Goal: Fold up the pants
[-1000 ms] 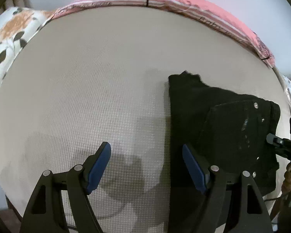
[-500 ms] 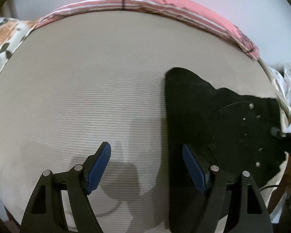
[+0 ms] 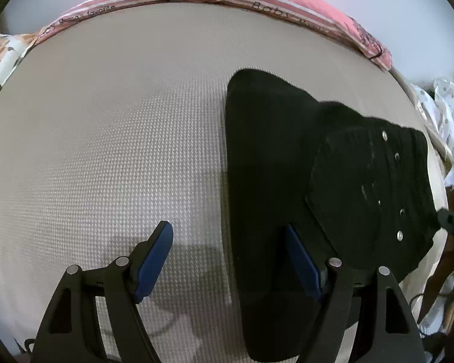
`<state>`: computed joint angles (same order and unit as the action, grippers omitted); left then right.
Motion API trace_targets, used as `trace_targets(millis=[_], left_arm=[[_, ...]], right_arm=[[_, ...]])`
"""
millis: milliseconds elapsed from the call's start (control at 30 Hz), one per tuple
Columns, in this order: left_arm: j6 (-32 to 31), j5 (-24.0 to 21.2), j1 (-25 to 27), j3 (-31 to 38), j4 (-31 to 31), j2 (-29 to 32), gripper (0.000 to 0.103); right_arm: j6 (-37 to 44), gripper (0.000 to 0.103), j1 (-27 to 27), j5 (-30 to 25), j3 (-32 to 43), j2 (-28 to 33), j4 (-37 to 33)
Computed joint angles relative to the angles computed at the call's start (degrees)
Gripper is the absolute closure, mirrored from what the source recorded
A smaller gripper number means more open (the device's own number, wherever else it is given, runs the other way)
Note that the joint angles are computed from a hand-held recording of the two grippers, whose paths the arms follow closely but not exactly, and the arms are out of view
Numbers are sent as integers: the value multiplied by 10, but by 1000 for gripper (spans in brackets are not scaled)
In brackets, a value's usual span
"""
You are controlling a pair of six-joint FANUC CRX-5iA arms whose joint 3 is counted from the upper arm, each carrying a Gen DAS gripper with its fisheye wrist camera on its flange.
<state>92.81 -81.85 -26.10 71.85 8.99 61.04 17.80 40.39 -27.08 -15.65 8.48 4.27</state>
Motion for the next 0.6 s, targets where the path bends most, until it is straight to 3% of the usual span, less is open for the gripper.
trace_targets(millis=[67,167,267,467,600], left_arm=[[-7,15,-1,-31,-2,-17,27],[-14,27,-2,-57,-3,-32,27],[-24,33,-2,-77,3,-45,27],[-42,43,-12,-105,-12,-59,27],[-42,55,-25,-113,-40,-64,26]], right_arm=[[-65,90,15,-2,-18,-2,60],[-124,91,20,29,-40,-17,94],[-139,92,38,-16,-29,-21,137],[-106,92,53,-98,5,6,117],[-91,92,44,-101,16,28,85]])
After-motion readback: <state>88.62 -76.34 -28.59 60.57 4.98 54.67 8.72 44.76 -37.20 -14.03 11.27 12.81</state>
